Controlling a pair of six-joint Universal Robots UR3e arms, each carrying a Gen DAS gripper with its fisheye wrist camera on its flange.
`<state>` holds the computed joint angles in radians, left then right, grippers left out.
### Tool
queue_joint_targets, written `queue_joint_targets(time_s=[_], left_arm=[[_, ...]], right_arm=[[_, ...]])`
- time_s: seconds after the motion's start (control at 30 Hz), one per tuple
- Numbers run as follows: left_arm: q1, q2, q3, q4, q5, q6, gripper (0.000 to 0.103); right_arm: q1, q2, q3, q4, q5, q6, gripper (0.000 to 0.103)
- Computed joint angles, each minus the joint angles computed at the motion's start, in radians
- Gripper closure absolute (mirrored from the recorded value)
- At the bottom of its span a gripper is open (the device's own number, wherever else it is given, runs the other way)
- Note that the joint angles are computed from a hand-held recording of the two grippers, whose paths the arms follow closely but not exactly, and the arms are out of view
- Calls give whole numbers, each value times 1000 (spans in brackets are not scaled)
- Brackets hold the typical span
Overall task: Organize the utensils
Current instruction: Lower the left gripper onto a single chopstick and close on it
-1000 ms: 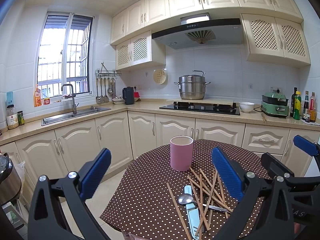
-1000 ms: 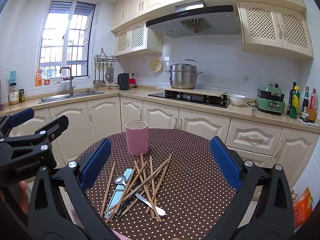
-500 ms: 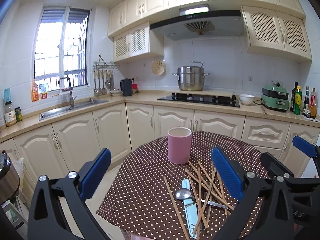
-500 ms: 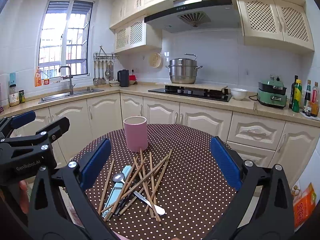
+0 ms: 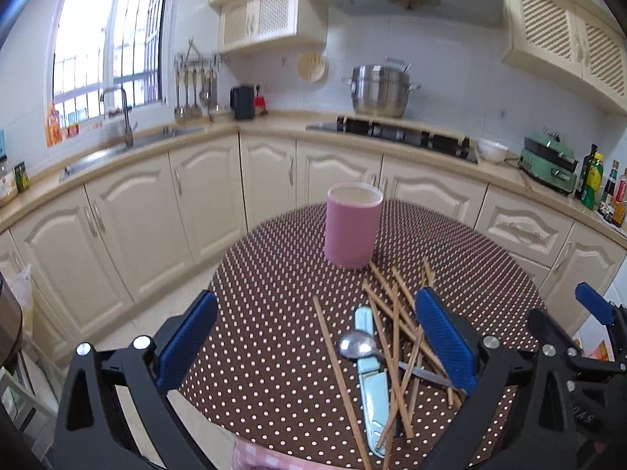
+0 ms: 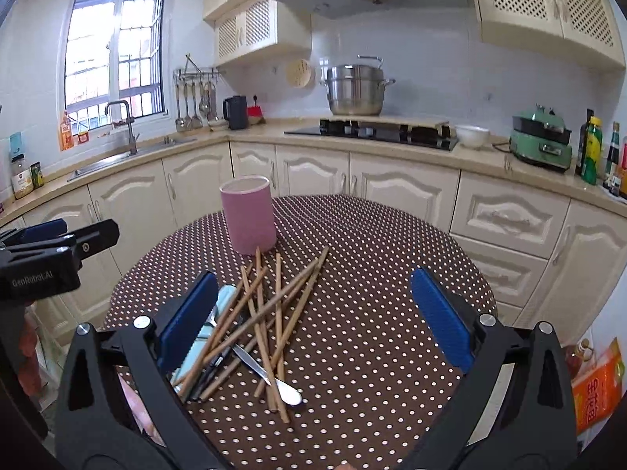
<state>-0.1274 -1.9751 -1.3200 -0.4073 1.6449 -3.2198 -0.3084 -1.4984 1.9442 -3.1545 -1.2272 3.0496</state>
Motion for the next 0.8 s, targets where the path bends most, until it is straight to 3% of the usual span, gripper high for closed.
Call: queue_joint_targets(time_s=[0.4, 0.63, 0.7, 0.8], left_arm=[[42, -117, 174, -244, -91, 24, 4], [87, -178, 275, -374, -162, 47, 6], [110, -195, 306, -424, -211, 51, 17], [133, -234, 374, -520, -279, 69, 25]], right_arm=[[-42, 83, -54, 87, 34, -32, 6], [-53, 147, -170, 228, 42, -66, 6], [-54, 164, -196, 264, 40, -78, 6], [-54, 183, -221, 306, 38, -97, 6]])
